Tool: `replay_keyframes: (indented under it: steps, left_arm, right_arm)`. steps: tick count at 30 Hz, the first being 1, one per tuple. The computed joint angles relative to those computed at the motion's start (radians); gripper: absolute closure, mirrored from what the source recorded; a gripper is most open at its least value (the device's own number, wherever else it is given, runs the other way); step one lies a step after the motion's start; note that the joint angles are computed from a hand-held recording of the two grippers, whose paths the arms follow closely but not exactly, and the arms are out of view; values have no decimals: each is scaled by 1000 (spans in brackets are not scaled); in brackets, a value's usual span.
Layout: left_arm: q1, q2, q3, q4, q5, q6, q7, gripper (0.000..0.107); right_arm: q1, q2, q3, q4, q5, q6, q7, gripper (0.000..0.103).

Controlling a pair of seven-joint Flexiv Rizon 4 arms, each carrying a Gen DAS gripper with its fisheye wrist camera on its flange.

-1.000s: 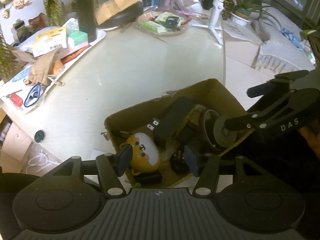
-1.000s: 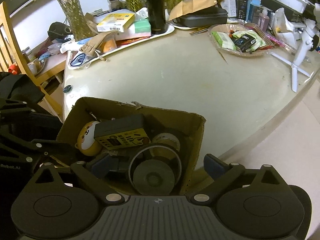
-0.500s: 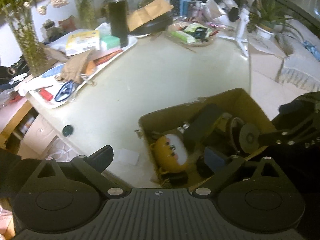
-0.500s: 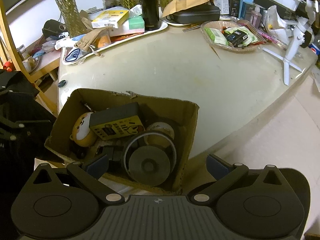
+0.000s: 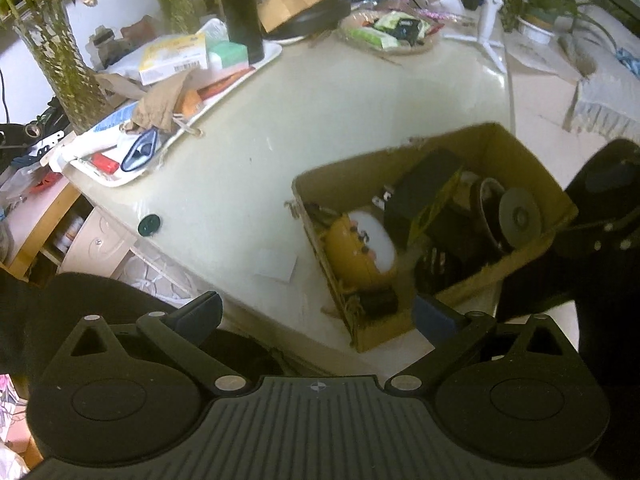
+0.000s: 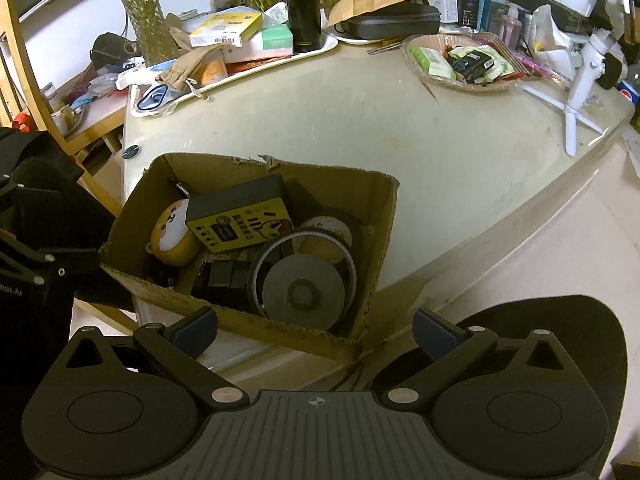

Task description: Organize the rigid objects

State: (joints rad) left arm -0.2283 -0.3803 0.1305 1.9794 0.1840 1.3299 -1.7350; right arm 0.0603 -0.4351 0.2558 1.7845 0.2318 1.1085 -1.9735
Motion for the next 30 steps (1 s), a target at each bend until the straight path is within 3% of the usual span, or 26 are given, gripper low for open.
replay_keyframes:
  steps: [30]
  left_arm:
    - [22,2,-26,39,-52,39,59,4]
  right_arm:
    - [9,2,-5,22,-28,10,4,0]
